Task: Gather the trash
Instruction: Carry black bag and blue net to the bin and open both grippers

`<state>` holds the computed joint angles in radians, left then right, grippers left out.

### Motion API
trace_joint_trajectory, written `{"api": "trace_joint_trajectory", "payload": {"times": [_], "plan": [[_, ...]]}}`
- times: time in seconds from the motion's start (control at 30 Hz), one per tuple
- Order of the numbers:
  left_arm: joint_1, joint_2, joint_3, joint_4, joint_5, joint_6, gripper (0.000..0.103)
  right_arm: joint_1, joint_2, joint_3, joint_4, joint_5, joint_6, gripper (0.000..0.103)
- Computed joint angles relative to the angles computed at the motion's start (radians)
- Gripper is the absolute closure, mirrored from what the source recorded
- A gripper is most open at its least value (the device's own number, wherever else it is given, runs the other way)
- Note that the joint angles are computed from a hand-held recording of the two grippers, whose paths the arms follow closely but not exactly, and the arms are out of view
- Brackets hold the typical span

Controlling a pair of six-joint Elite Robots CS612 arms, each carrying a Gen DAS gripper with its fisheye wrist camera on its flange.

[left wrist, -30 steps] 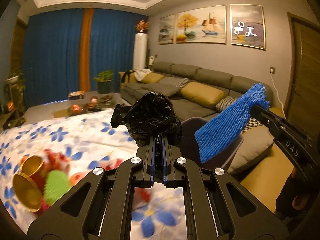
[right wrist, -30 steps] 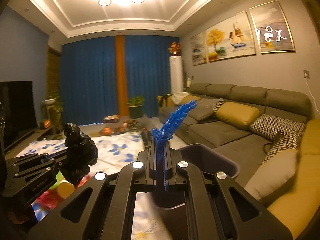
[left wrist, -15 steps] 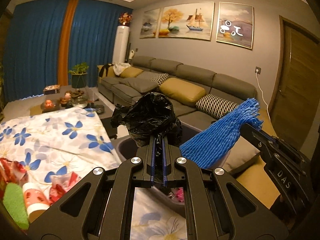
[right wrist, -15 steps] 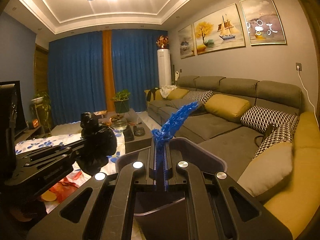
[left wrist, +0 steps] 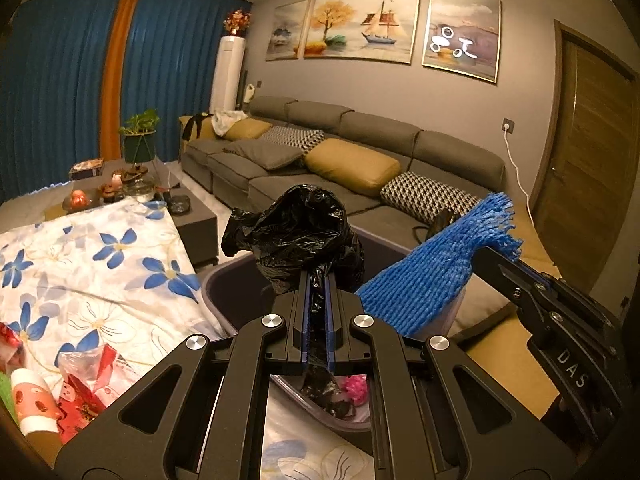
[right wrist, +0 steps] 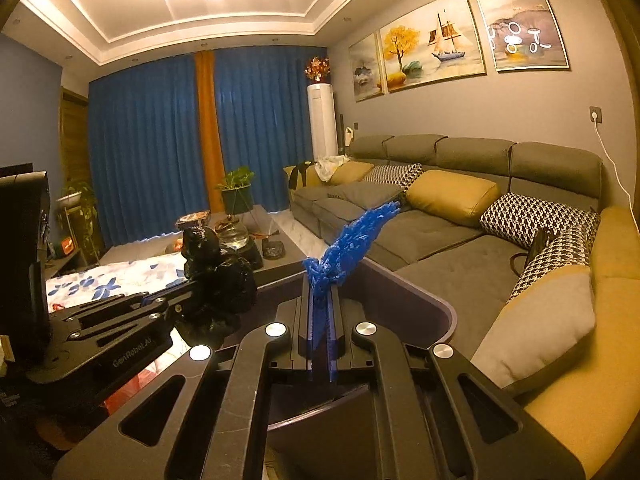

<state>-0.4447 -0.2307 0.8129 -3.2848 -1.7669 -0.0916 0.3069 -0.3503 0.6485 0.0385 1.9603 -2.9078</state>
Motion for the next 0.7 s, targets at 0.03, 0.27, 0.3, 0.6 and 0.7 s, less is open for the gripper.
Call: {"api": "trace_joint_trajectory", "payload": {"times": [0.03,0.27,0.3,0.6,0.7], "plan": [[0.000,0.003,-0.004,0.005,-0.002,0.001,0.097,-0.001,0.003,-0.006,0.005,-0.003,0.000,0.097],[-0.001,0.013,-0.027,0.037,-0.013,-0.001,0.097,-0.005,0.020,-0.038,0.032,-0.013,0.011,0.097],[-0.001,0.015,-0.031,0.041,-0.016,-0.001,0.097,-0.004,0.022,-0.043,0.036,-0.013,0.013,0.097],[-0.001,0.028,-0.056,0.077,-0.030,0.009,0.097,-0.007,0.038,-0.071,0.061,-0.018,0.024,0.097],[-0.001,0.029,-0.059,0.088,-0.029,0.012,0.091,-0.008,0.047,-0.090,0.076,-0.021,0.030,0.096]]}}
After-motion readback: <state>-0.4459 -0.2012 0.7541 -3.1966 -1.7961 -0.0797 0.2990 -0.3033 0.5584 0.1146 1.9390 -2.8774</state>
